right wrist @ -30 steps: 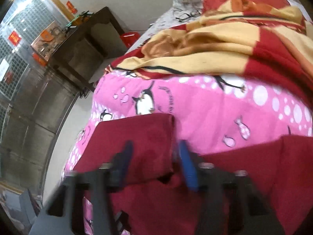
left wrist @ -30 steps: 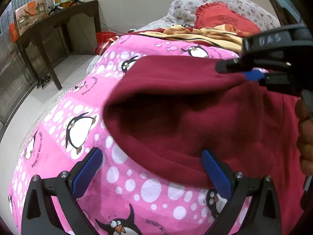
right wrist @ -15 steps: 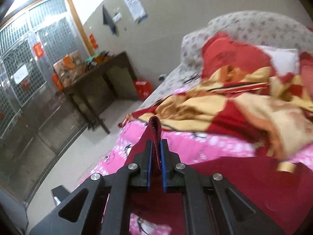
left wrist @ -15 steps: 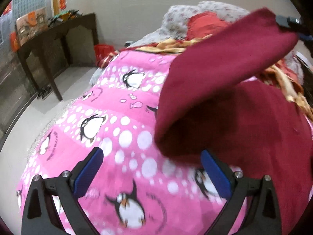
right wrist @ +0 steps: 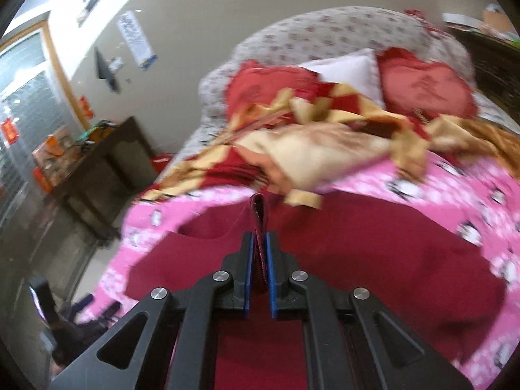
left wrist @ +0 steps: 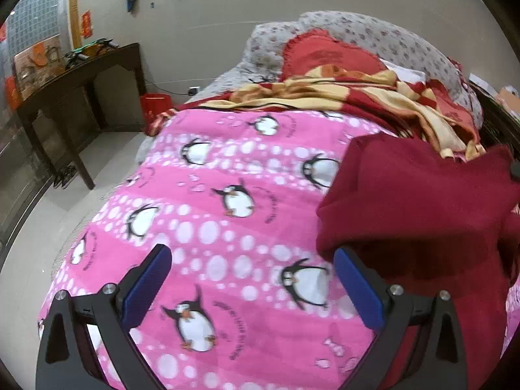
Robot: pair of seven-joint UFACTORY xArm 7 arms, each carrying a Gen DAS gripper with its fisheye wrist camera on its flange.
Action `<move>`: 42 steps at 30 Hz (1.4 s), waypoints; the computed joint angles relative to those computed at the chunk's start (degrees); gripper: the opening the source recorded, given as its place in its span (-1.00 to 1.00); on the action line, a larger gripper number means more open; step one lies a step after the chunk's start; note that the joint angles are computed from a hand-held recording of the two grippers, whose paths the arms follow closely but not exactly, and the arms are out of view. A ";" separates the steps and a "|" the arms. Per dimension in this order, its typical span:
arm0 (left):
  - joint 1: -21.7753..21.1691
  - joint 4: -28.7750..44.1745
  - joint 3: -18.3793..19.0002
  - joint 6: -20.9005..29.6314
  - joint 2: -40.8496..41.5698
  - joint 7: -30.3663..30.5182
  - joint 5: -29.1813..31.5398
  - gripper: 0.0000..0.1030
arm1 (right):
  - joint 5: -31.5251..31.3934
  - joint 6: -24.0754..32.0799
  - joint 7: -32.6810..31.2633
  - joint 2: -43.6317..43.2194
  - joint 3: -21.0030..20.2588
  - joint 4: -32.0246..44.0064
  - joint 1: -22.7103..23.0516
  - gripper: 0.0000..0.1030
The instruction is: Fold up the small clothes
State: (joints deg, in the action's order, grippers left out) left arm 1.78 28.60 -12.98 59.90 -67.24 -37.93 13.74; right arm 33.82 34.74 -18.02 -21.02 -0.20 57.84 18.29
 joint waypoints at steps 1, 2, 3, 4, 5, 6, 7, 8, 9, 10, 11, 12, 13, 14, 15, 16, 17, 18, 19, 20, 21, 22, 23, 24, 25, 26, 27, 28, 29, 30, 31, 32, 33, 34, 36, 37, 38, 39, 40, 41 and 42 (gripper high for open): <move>-0.28 0.29 -0.44 -0.62 0.99 -0.11 -0.21 0.98 | -2.59 -0.74 1.12 -0.93 0.63 -1.60 -1.53 -0.56; -0.54 0.61 -0.92 -1.17 2.12 -0.24 -0.36 0.98 | -5.15 -1.19 2.47 -1.70 1.26 -2.85 -2.83 -0.56; -0.74 0.87 -1.18 -1.47 2.92 -0.33 -0.40 0.98 | -7.74 -1.54 4.06 -2.42 1.84 -4.12 -4.13 -0.56; -1.14 1.05 -1.62 -1.86 3.79 -0.49 -0.53 0.98 | -9.48 -1.82 5.15 -2.84 1.88 -5.26 -4.95 -0.56; -1.45 1.13 -1.95 -2.30 4.57 -0.67 -0.55 0.98 | -10.72 -2.15 6.26 -3.42 1.64 -6.79 -5.73 -0.56; -1.71 1.23 -2.44 -2.65 5.56 -0.96 -0.52 0.98 | -11.31 -2.51 6.93 -3.53 1.21 -7.83 -6.03 -0.56; -1.97 1.46 -2.84 -2.75 6.82 -1.20 -0.52 0.98 | -12.38 -2.55 7.94 -3.04 1.11 -8.36 -6.60 -0.56; -2.33 1.60 -2.92 -2.77 7.78 -1.29 -0.53 0.98 | -14.30 -1.93 9.28 -2.14 1.45 -8.34 -7.50 -0.56; -2.79 1.61 -2.91 -3.02 8.65 -1.38 -0.58 0.98 | -16.46 -0.88 10.87 -1.46 1.83 -8.35 -8.59 -0.56; -3.16 1.51 -2.98 -3.26 9.29 -1.55 -0.52 0.98 | -17.49 0.17 11.72 -0.77 1.71 -8.17 -9.00 -0.56; -3.40 1.45 -3.11 -3.20 9.77 -1.72 -0.30 0.98 | -17.78 1.83 12.09 -0.14 1.29 -7.57 -9.02 -0.56; -3.55 1.30 -3.24 -3.22 9.95 -2.01 -0.01 0.98 | -18.28 2.67 12.44 -0.23 1.23 -7.43 -9.15 -0.53; -3.74 1.03 -3.18 -3.39 9.94 -2.34 0.17 0.98 | -19.64 2.59 13.20 -0.67 1.76 -7.48 -9.57 -0.39; -3.85 0.72 -2.89 -3.61 10.08 -2.59 0.25 0.98 | -22.21 1.17 14.49 -1.90 3.14 -7.86 -10.21 -0.26; -3.98 0.51 -2.63 -3.57 10.11 -2.75 0.30 0.98 | -23.85 -0.37 15.01 -2.83 3.95 -8.24 -10.27 0.00; -3.94 0.33 -2.31 -3.60 10.41 -2.92 0.33 0.98 | -24.82 -2.04 15.02 -3.81 4.51 -8.49 -9.75 0.11; -3.77 0.28 -2.13 -3.55 10.76 -3.18 0.45 0.98 | -24.24 -3.57 13.79 -4.35 4.29 -8.32 -8.04 0.13; -3.76 0.17 -1.98 -3.41 10.81 -3.37 0.51 0.98 | -22.57 -4.12 11.96 -4.23 3.51 -7.56 -5.68 0.13; -3.71 0.10 -1.71 -3.34 10.97 -3.54 0.51 0.98 | -19.19 -3.73 8.75 -3.36 1.87 -6.03 -2.16 0.14; -3.69 0.05 -1.49 -3.39 11.11 -3.73 0.48 0.98 | -14.06 -2.26 4.07 -1.96 -0.40 -4.01 2.23 0.14; -3.68 -0.08 -1.22 -3.51 11.10 -3.93 0.41 0.98 | -8.29 -0.08 -0.71 0.03 -2.25 -1.58 6.11 0.13; -3.71 -0.09 -1.08 -3.41 11.03 -3.97 0.42 0.98 | -4.78 1.43 -3.38 1.57 -2.68 0.00 7.60 0.14; -3.72 -0.12 -0.98 -3.35 11.00 -3.96 0.48 0.98 | -0.55 3.94 -6.79 4.06 -3.22 2.38 9.58 0.14; -3.74 -0.11 -0.92 -3.27 10.96 -3.91 0.56 0.98 | 1.29 5.74 -8.47 6.19 -2.98 4.16 10.51 0.13; -3.73 -0.06 -0.86 -3.17 10.97 -3.78 0.68 0.98 | 0.73 7.34 -8.78 9.26 -1.30 6.59 10.36 0.13; -3.71 -0.04 -0.78 -3.12 10.96 -3.68 0.77 0.98 | -2.09 8.02 -7.57 11.57 0.59 8.35 9.90 0.14; -3.70 -0.03 -0.67 -3.02 10.93 -3.58 0.81 0.98 | -4.05 8.50 -6.77 13.19 2.03 9.61 9.39 0.14; -3.69 0.01 -0.46 -2.89 10.93 -3.41 0.79 0.98 | -6.07 9.95 -6.34 15.64 3.39 11.71 9.01 0.14; -3.72 0.03 -0.18 -2.82 10.84 -3.18 0.71 0.98 | -7.43 12.67 -6.42 18.17 4.37 14.12 8.57 0.13; -3.72 0.03 0.00 -2.89 10.74 -2.97 0.71 0.98 | -8.99 15.00 -5.92 19.90 5.25 15.77 8.01 0.08; -3.61 -0.03 0.13 -2.98 10.46 -2.76 0.83 0.98 | -10.14 15.99 -5.55 20.56 6.03 16.30 7.40 -0.26; -3.39 -0.05 0.15 -2.95 10.19 -2.65 1.01 0.98 | -11.04 15.21 -5.80 20.18 6.82 15.53 6.80 -0.41; -3.04 -0.01 0.24 -3.00 9.86 -2.60 1.24 0.98 | -11.47 13.40 -6.64 19.28 7.45 14.22 6.06 -0.46; -2.79 -0.04 0.28 -3.24 9.64 -2.69 1.29 0.98 | -11.48 10.75 -7.27 17.80 8.02 12.37 5.25 -0.50; -2.20 0.09 0.31 -3.97 9.44 -3.38 1.07 0.98 | -11.65 4.36 -5.45 15.26 8.40 9.15 3.80 -0.51; -2.01 0.37 0.31 -4.35 9.69 -3.83 0.74 0.98 | -11.34 2.40 -4.10 15.22 8.35 8.80 3.21 -0.51; -1.97 0.63 0.32 -4.82 10.02 -4.13 0.42 0.98 | -10.80 1.69 -2.78 15.69 8.21 8.76 2.72 -0.51; -2.04 1.06 0.25 -5.29 10.56 -4.29 0.12 0.98 | -10.41 2.07 -2.21 16.52 8.20 9.15 2.45 -0.51; -2.11 1.70 0.03 -5.48 11.29 -4.31 -0.03 0.98 | -10.32 2.51 -1.86 17.50 8.37 9.44 2.29 -0.50; -2.22 2.39 -0.22 -5.52 11.96 -4.17 -0.02 0.98 | -11.10 2.79 -1.22 18.33 8.72 9.55 2.20 -0.48; -2.31 3.05 -0.59 -5.60 12.40 -4.04 0.19 0.98 | -11.20 3.44 -1.14 18.87 8.98 9.83 2.16 -0.42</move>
State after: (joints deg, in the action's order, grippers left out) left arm -0.54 31.64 -13.56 54.30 -54.84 -41.97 13.93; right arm 22.61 38.18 -19.16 -2.15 8.78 67.66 20.45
